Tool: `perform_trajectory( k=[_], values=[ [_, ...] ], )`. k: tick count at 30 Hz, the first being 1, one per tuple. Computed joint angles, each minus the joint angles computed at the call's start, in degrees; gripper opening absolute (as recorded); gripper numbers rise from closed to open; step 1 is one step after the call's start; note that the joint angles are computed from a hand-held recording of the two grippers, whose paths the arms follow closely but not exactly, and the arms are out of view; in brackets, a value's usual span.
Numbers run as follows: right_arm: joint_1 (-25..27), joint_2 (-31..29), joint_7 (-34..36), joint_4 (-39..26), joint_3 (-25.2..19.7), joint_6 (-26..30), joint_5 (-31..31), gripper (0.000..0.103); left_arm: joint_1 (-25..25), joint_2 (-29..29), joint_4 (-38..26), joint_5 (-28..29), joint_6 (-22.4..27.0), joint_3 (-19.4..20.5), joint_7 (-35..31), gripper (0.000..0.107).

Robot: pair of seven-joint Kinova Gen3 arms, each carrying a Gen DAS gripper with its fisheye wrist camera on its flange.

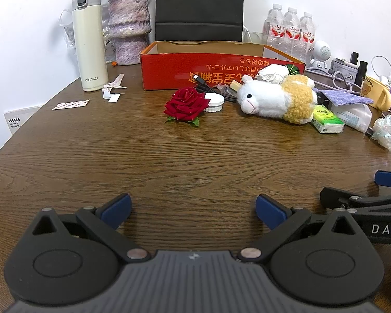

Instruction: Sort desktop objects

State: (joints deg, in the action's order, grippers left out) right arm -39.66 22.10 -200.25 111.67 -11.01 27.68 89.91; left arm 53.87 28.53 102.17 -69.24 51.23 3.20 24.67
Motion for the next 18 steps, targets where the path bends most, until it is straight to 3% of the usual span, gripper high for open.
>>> perform_trajectory(
  k=[18],
  values=[
    [0.9, -0.2, -0.1, 0.3, -0.4, -1.3, 1.3, 0.103, -0.1, 0.0, 0.0, -0.1, 0.0, 0.0, 0.0, 0.103]
  ],
)
